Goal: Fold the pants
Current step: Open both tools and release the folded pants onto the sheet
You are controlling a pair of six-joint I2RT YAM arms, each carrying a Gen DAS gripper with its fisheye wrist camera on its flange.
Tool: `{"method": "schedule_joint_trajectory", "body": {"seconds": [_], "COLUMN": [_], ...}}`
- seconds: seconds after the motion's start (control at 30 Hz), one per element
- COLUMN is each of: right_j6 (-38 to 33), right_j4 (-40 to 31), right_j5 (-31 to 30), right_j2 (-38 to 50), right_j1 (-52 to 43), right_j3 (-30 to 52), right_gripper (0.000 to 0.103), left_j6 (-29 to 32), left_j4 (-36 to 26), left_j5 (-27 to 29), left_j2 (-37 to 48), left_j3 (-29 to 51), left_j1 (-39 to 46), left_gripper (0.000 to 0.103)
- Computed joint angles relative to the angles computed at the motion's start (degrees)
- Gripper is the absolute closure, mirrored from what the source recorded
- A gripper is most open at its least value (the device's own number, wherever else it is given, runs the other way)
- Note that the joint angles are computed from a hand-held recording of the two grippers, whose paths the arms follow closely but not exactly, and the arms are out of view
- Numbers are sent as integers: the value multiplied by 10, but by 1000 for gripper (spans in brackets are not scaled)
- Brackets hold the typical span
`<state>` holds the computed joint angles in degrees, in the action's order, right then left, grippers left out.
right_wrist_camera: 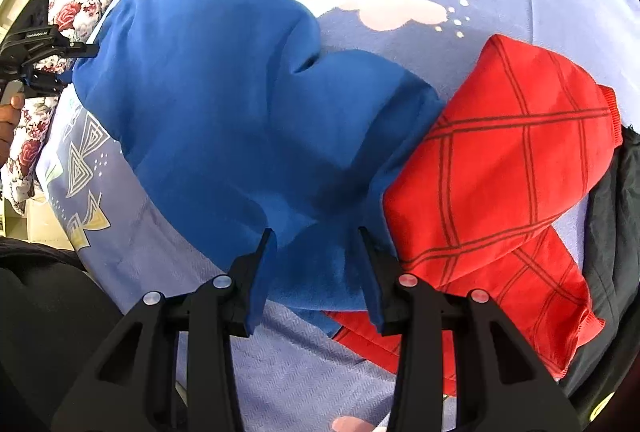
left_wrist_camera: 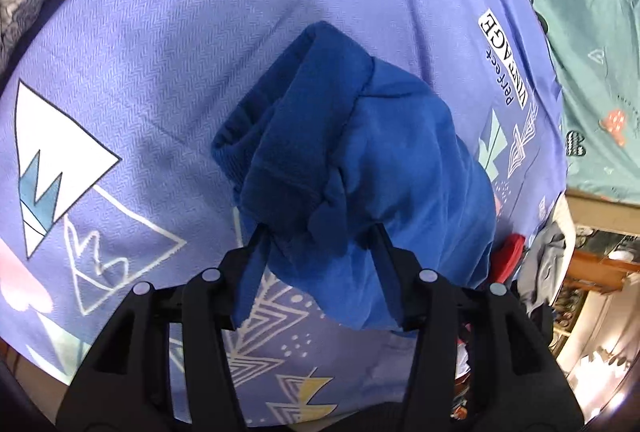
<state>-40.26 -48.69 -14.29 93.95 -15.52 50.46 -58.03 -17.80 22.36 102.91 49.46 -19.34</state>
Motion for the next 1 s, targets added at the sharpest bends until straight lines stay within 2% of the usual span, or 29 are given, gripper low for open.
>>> {"method": "schedule_joint_trajectory", "body": {"seconds": [0.03, 0.07, 0.1, 0.17, 0.3, 0.33, 0.47, 0.57, 0.63, 0.7, 0.77, 0.83, 0.9, 1.0], "right_j6": [-2, -2, -5, -9, -8, -7, -1, -1, -1, 4, 7, 16, 31, 79], "right_j4": [-1, -2, -5, -7, -4, -6, -22, -15, -13, -33, -69, -90, -83, -54], "right_j5": [-1, -1, -1, -2, 10, 9, -2, 11, 18, 4, -40, -65, -70, -68], "right_j2": [2, 4, 9, 15, 20, 21, 36, 37, 34, 39, 47, 49, 42, 57], "right_j1": [-3, -5, -8, -13, -14, -14, -22, -14, -11, -22, -54, -80, -109, -159], "right_j3": [3, 4, 8, 14, 16, 17, 27, 16, 10, 26, 62, 96, 125, 172], "right_gripper": [62, 62, 62, 62, 62, 62, 61, 60, 60, 60, 60, 59, 57, 54], "left_j6": [-8, -19, -39, -45, 40, 56, 84, 92, 91, 96, 107, 108, 105, 98], "left_j4": [9, 25, 38, 7, -164, -191, -227, -236, -237, -259, -270, -281, -280, -276], "left_j5": [1, 9, 20, -5, -151, -177, -183, -183, -205, -219, -217, -230, -238, -245], "left_j2": [1, 4, 12, 15, 12, 12, 44, 117, 130, 131, 119, 97, 68, 32], "left_j3": [-4, -9, -11, 5, 124, 147, 178, 182, 183, 197, 199, 195, 183, 175], "left_j1": [-1, 0, 4, 0, -55, -64, -62, -67, -72, -71, -63, -58, -52, -53], "left_gripper": [56, 66, 88, 92, 94, 94, 93, 87, 62, 50, 47, 40, 35, 35]}}
